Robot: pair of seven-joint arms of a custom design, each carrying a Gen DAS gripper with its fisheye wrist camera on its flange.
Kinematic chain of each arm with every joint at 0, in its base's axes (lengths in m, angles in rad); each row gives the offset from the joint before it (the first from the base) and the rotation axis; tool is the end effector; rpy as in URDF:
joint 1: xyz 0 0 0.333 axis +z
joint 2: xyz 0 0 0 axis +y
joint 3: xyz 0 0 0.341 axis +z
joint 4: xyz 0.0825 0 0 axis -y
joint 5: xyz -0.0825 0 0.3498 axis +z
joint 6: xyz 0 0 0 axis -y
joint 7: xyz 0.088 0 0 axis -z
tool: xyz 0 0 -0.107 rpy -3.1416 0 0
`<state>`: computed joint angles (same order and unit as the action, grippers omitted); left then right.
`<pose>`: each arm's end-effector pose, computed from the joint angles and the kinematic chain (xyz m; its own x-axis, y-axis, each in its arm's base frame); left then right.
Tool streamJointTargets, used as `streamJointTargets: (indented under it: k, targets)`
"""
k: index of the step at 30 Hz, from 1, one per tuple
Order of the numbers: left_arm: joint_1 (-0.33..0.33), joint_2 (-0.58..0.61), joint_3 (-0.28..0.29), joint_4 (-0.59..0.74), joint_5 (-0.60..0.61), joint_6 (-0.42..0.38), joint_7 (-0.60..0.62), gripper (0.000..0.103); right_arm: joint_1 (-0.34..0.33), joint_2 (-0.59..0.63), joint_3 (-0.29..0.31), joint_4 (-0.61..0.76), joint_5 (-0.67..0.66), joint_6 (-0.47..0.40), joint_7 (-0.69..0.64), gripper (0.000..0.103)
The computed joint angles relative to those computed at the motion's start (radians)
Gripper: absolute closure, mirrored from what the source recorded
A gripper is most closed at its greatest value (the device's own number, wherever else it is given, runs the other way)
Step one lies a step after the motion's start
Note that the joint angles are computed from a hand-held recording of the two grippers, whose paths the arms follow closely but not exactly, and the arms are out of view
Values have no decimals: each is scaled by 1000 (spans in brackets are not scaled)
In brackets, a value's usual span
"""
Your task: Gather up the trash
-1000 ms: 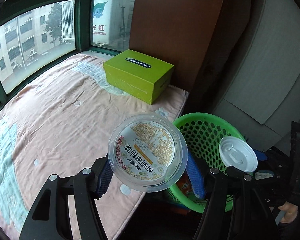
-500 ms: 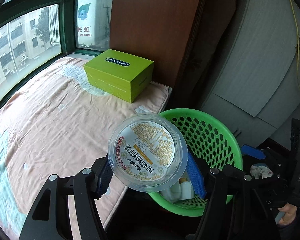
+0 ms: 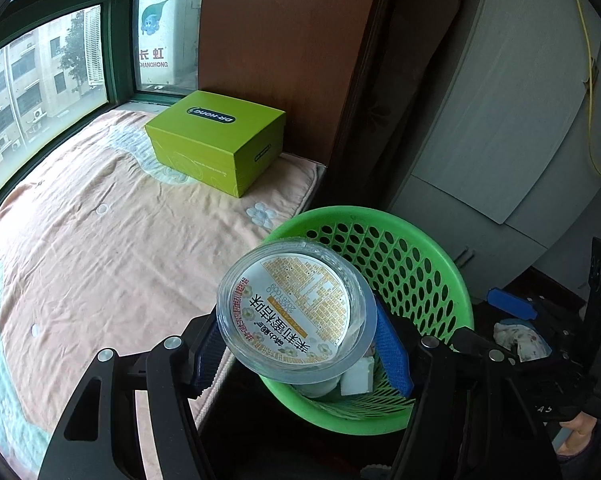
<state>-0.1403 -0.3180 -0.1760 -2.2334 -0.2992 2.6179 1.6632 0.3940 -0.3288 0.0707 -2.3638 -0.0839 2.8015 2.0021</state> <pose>0.4416 -0.1495 0.6142 -0.2690 -0.9487 0.1661 -0.7632 0.1048 -0.6376 0.4036 0.2112 0.5828 0.1807 -0.9632 -0.1990 -0.7460 -0.0023 -0.6659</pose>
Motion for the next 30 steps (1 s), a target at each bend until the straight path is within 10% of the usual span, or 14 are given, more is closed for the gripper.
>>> streamJointTargets:
  k: [30]
  targets:
    - [46, -58, -5, -52, 39, 43, -69, 14, 45, 7, -8, 5, 58, 30, -36, 9]
